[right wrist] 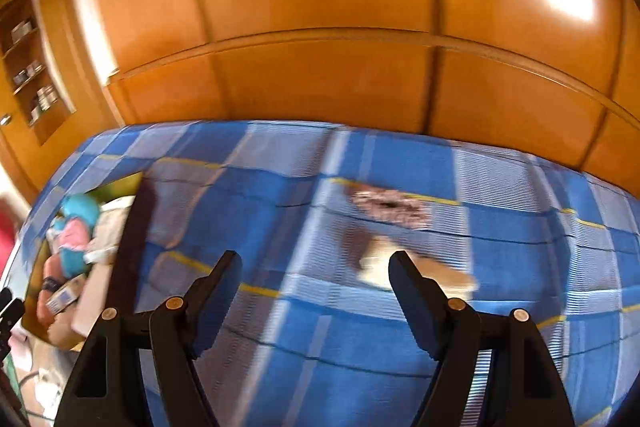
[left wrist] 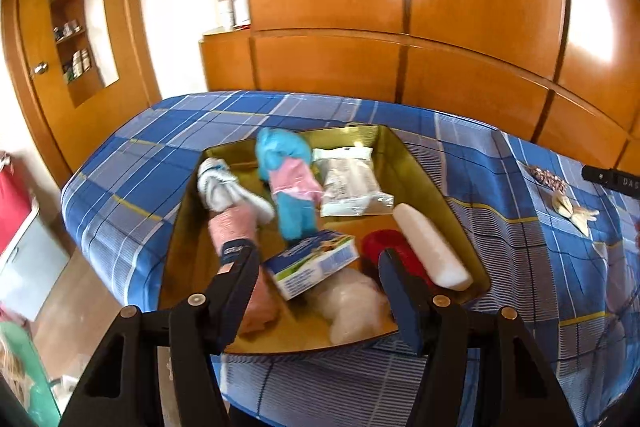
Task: Organize soft objects
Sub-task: 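Move both tools from the tray toward the sponge and scrunchie on the bed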
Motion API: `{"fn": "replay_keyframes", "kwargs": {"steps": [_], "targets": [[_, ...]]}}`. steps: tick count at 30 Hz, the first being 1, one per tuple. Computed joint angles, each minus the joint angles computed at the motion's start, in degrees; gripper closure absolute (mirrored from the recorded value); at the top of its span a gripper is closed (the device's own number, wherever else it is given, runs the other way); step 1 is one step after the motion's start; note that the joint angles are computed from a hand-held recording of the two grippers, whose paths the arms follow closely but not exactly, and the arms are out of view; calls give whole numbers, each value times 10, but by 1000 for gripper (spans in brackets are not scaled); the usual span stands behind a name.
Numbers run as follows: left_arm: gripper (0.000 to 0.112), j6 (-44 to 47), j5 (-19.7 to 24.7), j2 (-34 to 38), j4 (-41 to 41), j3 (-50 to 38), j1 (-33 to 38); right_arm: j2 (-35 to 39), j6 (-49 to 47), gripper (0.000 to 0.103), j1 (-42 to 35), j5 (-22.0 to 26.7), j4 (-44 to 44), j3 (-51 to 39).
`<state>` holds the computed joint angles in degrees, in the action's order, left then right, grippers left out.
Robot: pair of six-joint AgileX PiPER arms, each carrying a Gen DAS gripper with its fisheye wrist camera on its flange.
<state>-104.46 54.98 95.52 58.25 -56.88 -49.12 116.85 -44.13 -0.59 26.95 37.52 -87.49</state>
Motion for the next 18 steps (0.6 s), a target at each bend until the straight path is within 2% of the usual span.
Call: {"fn": "replay_keyframes", "kwargs": {"steps": [7,9,11,18], "targets": [[46,77,-4,52,-16,-82,-1,45,47,26,-68,-15,-19,-35],[46,110,-9,71,-27,-113,1,62,77,26,-88,-6,-21,-51],[46,142,-20,90,-35,-147,2,75,113,26,-102,14,-30,-73],[46,292,-71,181,-106,-300,18,79,149,26,-131,24,-2,-85]]}}
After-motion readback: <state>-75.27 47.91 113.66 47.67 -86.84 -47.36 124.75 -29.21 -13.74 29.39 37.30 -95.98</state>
